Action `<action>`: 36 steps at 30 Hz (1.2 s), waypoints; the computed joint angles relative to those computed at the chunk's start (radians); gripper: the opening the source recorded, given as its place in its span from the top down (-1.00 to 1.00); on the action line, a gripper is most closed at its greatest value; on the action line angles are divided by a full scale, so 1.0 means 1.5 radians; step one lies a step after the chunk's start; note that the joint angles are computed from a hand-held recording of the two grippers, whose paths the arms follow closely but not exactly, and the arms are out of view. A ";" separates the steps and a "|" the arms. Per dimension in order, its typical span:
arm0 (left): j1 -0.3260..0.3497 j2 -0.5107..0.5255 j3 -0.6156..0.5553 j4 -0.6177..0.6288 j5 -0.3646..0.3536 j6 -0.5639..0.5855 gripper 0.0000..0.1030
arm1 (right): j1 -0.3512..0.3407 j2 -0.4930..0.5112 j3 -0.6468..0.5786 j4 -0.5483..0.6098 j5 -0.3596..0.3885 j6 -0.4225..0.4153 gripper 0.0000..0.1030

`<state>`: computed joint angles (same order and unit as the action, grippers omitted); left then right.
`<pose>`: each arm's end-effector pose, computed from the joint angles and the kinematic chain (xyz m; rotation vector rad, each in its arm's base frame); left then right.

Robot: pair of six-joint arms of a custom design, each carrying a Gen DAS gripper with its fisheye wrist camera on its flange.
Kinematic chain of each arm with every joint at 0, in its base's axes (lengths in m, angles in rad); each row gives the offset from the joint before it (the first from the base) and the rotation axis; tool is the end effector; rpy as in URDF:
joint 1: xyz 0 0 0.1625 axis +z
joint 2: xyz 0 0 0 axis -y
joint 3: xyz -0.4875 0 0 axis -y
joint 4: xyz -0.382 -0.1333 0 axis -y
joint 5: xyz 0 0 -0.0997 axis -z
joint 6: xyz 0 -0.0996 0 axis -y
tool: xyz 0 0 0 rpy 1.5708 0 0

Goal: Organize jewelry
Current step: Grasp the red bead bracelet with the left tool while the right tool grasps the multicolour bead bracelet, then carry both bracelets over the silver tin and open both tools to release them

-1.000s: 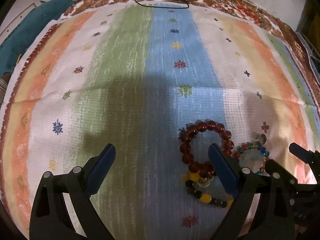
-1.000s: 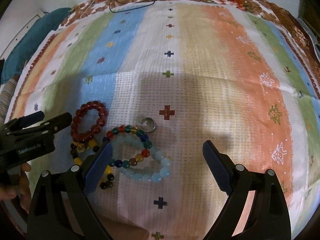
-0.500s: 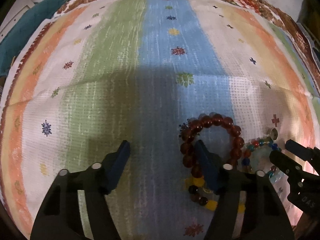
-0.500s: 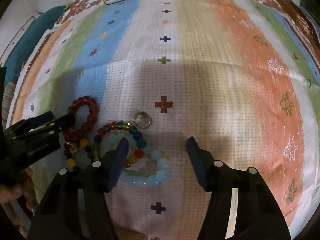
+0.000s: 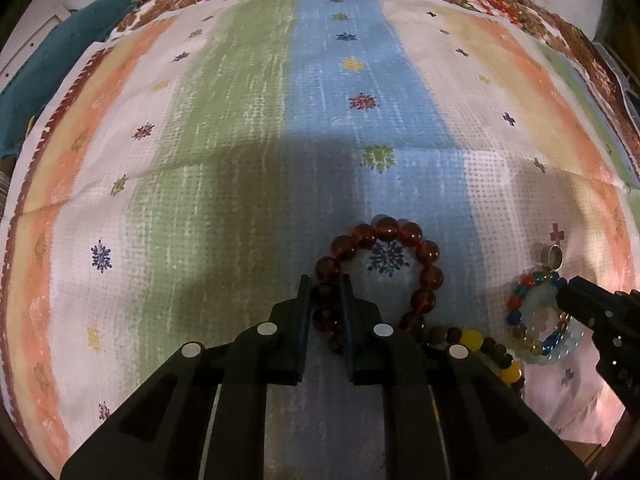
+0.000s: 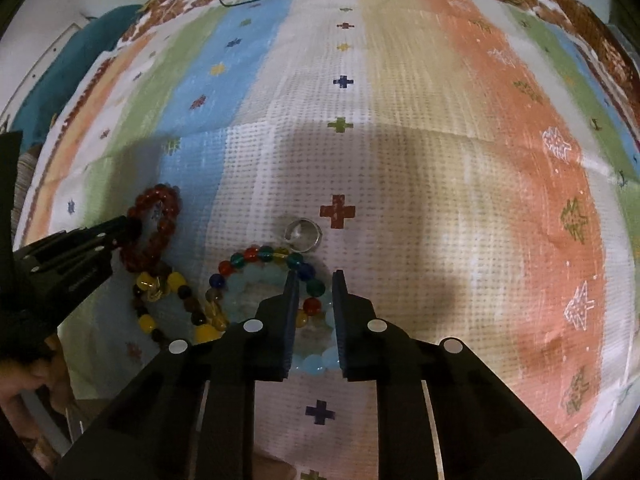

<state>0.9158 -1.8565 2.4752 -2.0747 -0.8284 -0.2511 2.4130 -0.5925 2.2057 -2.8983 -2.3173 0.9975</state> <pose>-0.0020 -0.3319 0.3244 0.5364 2.3512 -0.2862 0.3894 -0.2595 -0.0452 -0.0518 -2.4208 0.5424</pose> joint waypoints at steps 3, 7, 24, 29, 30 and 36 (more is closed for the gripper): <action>-0.005 -0.008 -0.004 0.016 -0.003 -0.010 0.75 | 0.002 -0.002 -0.003 0.006 -0.003 0.004 0.80; -0.019 -0.025 -0.007 0.029 -0.005 -0.017 0.75 | 0.007 -0.003 -0.004 0.005 -0.004 0.000 0.80; -0.168 -0.147 -0.048 0.252 -0.013 -0.151 0.75 | 0.092 -0.036 -0.031 0.073 -0.031 0.024 0.80; -0.188 -0.163 -0.066 0.301 -0.019 -0.195 0.75 | 0.115 -0.043 -0.041 0.090 -0.037 0.031 0.80; -0.193 -0.167 -0.068 0.307 -0.021 -0.199 0.75 | 0.121 -0.045 -0.045 0.099 -0.041 0.034 0.80; -0.246 -0.203 -0.091 0.367 -0.039 -0.244 0.75 | 0.151 -0.055 -0.054 0.126 -0.050 0.054 0.80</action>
<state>0.5472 -2.1607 2.3383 -1.5239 -0.8875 -0.6164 2.6388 -0.6757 2.1254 -2.7093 -2.3923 1.0786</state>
